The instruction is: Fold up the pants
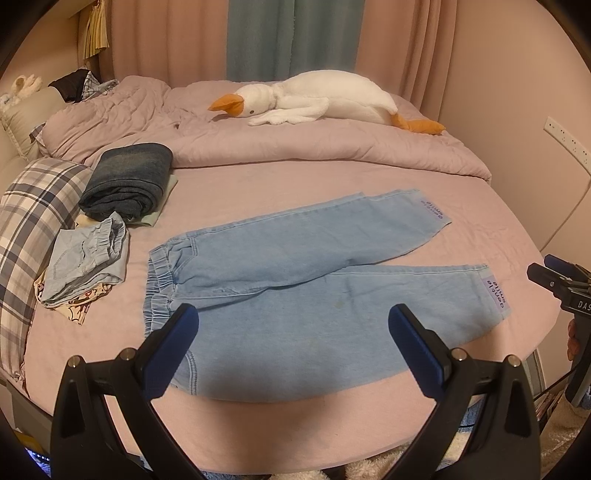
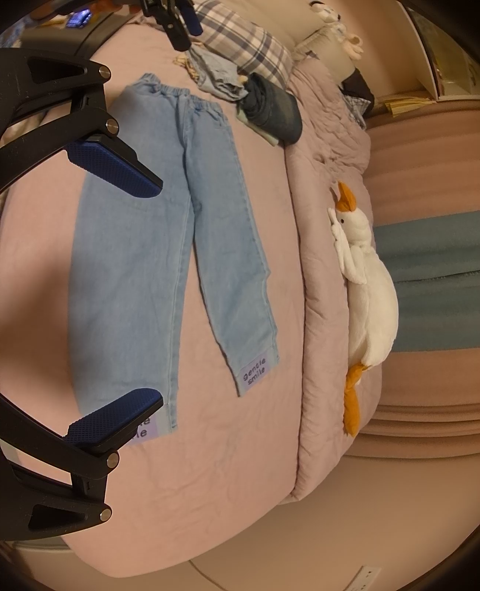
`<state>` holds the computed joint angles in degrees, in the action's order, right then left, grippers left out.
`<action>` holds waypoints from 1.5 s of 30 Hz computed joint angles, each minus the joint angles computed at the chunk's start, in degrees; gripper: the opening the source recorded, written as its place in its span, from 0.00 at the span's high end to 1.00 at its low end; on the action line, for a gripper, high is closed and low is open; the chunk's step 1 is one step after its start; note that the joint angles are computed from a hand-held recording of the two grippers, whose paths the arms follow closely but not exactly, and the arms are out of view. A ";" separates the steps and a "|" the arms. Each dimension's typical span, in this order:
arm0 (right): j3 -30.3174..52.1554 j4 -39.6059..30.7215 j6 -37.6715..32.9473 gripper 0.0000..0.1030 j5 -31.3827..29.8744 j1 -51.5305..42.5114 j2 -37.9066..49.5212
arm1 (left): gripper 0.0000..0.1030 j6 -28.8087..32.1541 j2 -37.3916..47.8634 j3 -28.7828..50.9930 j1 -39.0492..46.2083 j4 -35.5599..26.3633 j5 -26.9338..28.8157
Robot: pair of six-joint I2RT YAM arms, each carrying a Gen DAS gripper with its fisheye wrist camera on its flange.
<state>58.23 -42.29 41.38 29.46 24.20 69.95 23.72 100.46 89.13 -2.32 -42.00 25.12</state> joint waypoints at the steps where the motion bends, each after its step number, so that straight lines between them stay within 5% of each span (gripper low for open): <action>1: -0.05 0.05 -0.06 0.01 -0.02 -0.03 -0.05 | 0.00 -0.19 -0.22 -0.18 -0.22 0.10 -0.26; 21: -0.45 1.20 0.17 0.01 -0.50 -0.04 0.64 | 0.00 -1.28 0.54 -0.31 -0.62 0.57 -0.85; 28: -2.41 6.19 -1.58 0.01 -1.39 1.27 3.55 | 0.01 -11.66 13.84 8.37 2.92 -4.15 5.37; 32: -2.18 14.33 -5.66 0.01 -5.31 3.81 13.92 | 0.01 -20.70 21.38 11.27 8.51 -2.76 8.60; 40: 8.70 26.31 -19.97 0.01 -9.08 12.42 36.40 | 0.01 -25.54 23.64 7.45 15.47 6.34 3.08; 45: 16.98 29.98 -30.76 0.08 -10.51 16.89 46.06 | 0.05 -27.51 30.55 11.06 17.20 5.00 7.67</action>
<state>75.21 -12.31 10.63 18.95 41.09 116.00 -3.79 131.01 100.19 14.88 -37.00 32.78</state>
